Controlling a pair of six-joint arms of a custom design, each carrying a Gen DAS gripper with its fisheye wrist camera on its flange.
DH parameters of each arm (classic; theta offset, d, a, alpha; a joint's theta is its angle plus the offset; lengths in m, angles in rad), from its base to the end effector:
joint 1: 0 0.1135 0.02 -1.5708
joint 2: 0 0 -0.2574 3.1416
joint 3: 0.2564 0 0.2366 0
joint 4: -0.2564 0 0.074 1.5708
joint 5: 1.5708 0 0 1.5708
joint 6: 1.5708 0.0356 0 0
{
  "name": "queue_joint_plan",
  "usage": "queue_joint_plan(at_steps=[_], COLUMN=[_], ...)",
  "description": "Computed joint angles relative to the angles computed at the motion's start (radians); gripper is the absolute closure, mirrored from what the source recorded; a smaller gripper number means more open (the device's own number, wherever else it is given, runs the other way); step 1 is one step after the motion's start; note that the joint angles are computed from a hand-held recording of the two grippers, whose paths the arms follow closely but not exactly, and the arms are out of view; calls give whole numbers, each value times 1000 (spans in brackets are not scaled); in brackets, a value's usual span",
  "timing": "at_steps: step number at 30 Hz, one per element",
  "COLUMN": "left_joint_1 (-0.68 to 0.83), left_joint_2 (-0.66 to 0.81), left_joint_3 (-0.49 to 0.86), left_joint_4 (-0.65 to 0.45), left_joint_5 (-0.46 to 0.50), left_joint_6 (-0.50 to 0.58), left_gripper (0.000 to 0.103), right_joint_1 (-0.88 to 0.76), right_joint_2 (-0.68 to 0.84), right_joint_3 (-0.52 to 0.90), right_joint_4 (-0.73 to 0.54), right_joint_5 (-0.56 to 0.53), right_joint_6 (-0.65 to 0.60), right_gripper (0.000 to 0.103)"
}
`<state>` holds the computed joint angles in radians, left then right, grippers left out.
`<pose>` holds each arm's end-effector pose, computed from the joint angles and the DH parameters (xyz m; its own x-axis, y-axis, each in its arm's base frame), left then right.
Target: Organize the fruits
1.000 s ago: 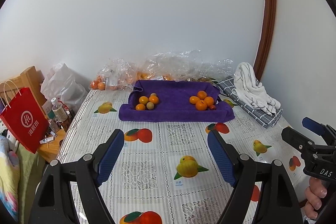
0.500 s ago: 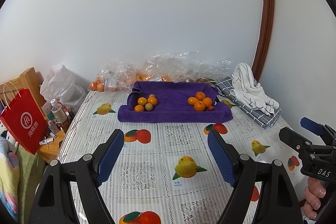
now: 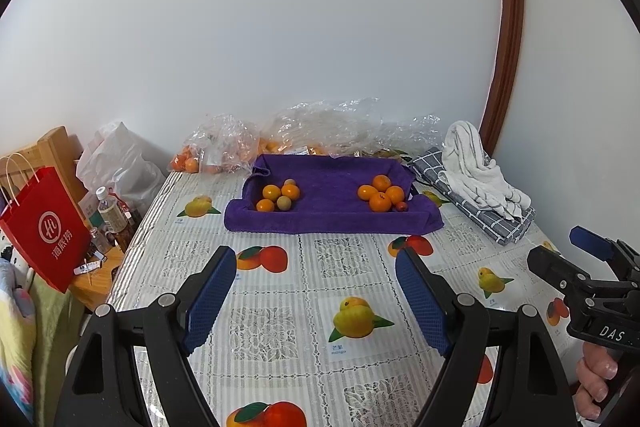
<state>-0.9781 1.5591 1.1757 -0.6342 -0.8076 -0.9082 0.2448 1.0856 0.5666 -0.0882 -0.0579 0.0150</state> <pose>0.1909 -0.2374 0.2570 -0.5772 -0.1186 -0.8080 -0.1525 0.9877 -0.0360 0.2114 0.0549 0.2173 -0.5578 -0.1239 -0.8207 -0.2797 0.9590 0.0453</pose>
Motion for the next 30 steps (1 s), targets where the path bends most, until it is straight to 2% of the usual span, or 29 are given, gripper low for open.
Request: queue_joint_plan(at_steps=[30], left_joint_1=[24], left_joint_2=[-18], left_joint_3=[-37], left_joint_4=[30], left_joint_5=[12], left_joint_6=[7], left_gripper=[22], right_joint_1=[15], right_joint_2=[27], right_joint_3=[-12], right_joint_4=[31], right_joint_5=[7], right_joint_6=[4], right_gripper=[3])
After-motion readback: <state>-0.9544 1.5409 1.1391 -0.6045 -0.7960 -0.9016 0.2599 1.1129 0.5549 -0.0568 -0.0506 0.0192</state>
